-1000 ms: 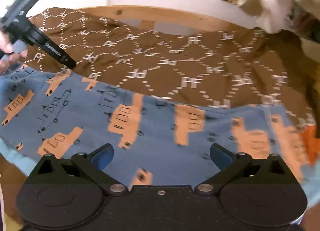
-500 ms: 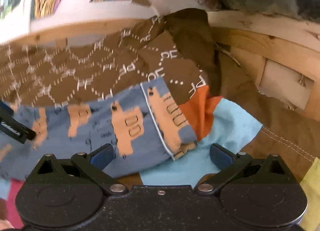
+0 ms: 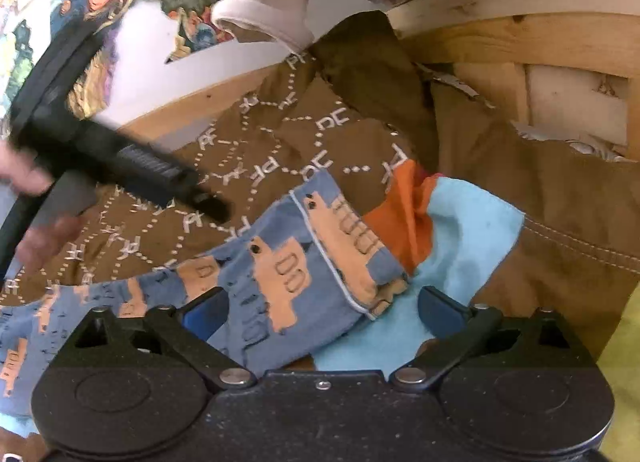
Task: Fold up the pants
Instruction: 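Grasp the folded pants edge with both tools near the colorful blanket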
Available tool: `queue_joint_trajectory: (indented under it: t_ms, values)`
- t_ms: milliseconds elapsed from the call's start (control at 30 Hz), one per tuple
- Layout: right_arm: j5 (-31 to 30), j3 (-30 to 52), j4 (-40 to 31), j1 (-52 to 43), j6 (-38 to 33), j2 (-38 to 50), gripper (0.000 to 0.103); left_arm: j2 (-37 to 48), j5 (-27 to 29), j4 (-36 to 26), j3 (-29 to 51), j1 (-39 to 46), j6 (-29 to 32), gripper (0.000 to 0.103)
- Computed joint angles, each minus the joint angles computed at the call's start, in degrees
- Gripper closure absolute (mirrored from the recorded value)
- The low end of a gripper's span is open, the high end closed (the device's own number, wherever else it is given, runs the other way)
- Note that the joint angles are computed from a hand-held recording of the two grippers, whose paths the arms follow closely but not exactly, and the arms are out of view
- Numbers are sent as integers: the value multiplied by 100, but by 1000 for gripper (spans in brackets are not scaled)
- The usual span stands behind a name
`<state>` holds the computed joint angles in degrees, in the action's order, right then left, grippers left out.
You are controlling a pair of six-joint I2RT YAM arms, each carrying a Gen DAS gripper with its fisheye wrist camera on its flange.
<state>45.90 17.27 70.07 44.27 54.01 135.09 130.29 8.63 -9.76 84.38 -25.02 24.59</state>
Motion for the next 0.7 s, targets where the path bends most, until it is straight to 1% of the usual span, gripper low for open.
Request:
queue_joint_trajectory:
  t_ms: [33, 100, 133, 167, 267, 333, 400, 500, 567, 600, 633, 700]
  values:
    - [58, 61, -261, 7, 52, -57, 8, 102, -143, -52, 124, -151, 62, 7]
    - [115, 155, -484, -4, 52, -77, 12, 304, -432, 14, 266, -428, 171, 7]
    - [168, 158, -467, 17, 79, -42, 13, 395, -559, 34, 338, -524, 197, 7]
    - [209, 164, -423, 20, 104, -4, 16, 536, -715, -4, 484, -600, 176, 7]
    - [324, 87, -96, -35, 246, 153, 30, 738, -1016, -208, 732, -729, 26, 6]
    - [315, -9, 189, -89, 402, 261, 40, 765, -1053, -160, 714, -754, -17, 5]
    - [300, -79, 376, -163, 557, 331, 52, 762, -1100, -86, 655, -768, -67, 3]
    - [198, -329, 1169, -280, 926, 645, 64, 799, -1129, -93, 663, -769, -177, 2]
    - [151, -375, 1302, -308, 980, 706, 66, 832, -1178, -88, 690, -799, -207, 2]
    - [131, -360, 1250, -323, 953, 688, 66, 945, -1173, -166, 882, -758, -145, 2]
    - [102, -334, 1222, -347, 923, 678, 66, 961, -1214, -143, 882, -782, -139, 2]
    - [-20, -294, 1357, -404, 877, 771, 66, 1084, -1297, -135, 1014, -842, -149, 1]
